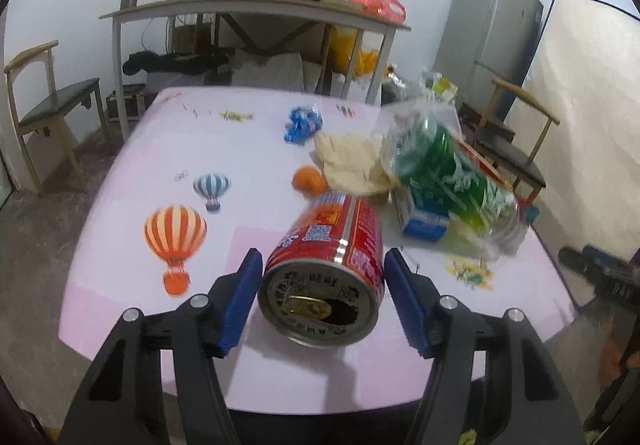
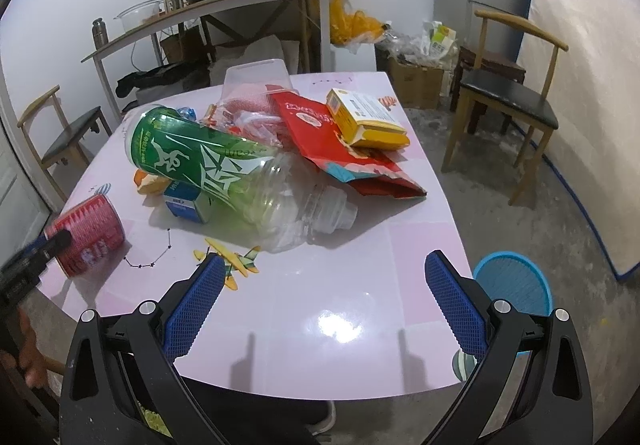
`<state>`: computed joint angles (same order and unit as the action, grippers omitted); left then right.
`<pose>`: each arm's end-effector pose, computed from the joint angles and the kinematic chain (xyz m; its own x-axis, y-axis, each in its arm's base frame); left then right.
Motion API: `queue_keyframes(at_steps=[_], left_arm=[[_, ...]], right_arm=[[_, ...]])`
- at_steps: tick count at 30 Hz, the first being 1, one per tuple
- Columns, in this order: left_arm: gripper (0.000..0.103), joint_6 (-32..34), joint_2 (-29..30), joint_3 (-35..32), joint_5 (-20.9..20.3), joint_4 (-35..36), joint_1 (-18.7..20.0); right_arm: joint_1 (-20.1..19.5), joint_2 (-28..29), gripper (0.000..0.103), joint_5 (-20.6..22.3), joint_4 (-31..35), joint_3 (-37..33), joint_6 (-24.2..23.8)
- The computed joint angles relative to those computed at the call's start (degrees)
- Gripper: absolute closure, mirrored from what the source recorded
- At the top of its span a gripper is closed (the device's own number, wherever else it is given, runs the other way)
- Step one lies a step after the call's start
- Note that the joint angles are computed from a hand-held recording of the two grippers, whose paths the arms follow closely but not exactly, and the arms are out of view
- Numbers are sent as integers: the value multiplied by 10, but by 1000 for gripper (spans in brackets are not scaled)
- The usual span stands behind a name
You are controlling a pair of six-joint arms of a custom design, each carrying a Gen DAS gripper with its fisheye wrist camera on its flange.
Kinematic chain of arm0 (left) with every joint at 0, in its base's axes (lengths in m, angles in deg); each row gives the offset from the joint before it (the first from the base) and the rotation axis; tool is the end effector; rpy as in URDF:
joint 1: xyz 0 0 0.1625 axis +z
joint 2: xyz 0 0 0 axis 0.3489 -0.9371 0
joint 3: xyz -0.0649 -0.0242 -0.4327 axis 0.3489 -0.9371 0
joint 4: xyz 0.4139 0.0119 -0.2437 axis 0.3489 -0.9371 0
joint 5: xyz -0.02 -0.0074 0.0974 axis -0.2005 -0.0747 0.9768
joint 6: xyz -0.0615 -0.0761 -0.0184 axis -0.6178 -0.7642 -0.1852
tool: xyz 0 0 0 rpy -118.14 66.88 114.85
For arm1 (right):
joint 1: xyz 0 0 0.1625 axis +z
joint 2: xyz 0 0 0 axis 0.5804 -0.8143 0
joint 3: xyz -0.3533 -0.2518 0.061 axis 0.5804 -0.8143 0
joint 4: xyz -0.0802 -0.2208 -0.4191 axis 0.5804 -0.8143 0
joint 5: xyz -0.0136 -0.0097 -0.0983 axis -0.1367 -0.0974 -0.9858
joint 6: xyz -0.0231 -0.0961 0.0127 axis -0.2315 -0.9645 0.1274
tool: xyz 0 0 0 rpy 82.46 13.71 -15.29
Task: Collect trash
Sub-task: 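Lift the red can upright with the left gripper and hold it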
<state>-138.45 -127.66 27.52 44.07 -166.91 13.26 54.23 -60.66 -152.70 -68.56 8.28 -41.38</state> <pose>-0.4540 -0.5778 0.0861 -0.7614 -0.4241 -0.4902 0.2607 0.4920 -0.8307 0.1065 -0.7488 0.4592 -0.6424 -0.4701 0.6053 -0.7299 0.6160 -0.2962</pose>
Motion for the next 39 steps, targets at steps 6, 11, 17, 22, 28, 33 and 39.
queue_keyframes(at_steps=[6, 11, 17, 22, 28, 33, 39], left_arm=[[42, 46, 3, -19, 13, -14, 6], [42, 90, 17, -41, 17, -27, 15], [42, 230, 51, -76, 15, -142, 34], [42, 312, 72, -89, 7, -209, 42], [29, 375, 84, -82, 7, -277, 37], [20, 381, 88, -78, 15, -298, 37], [10, 359, 83, -65, -3, -319, 37]], right_arm=[[0, 0, 8, -1, 1, -1, 2], [-2, 3, 8, -5, 3, -4, 5], [-3, 4, 8, -6, 3, -4, 6], [-5, 6, 8, -10, -2, -6, 9], [-8, 15, 8, -16, 4, -16, 20], [-8, 13, 8, -13, 8, -14, 16], [-9, 8, 8, -10, 4, -9, 14]])
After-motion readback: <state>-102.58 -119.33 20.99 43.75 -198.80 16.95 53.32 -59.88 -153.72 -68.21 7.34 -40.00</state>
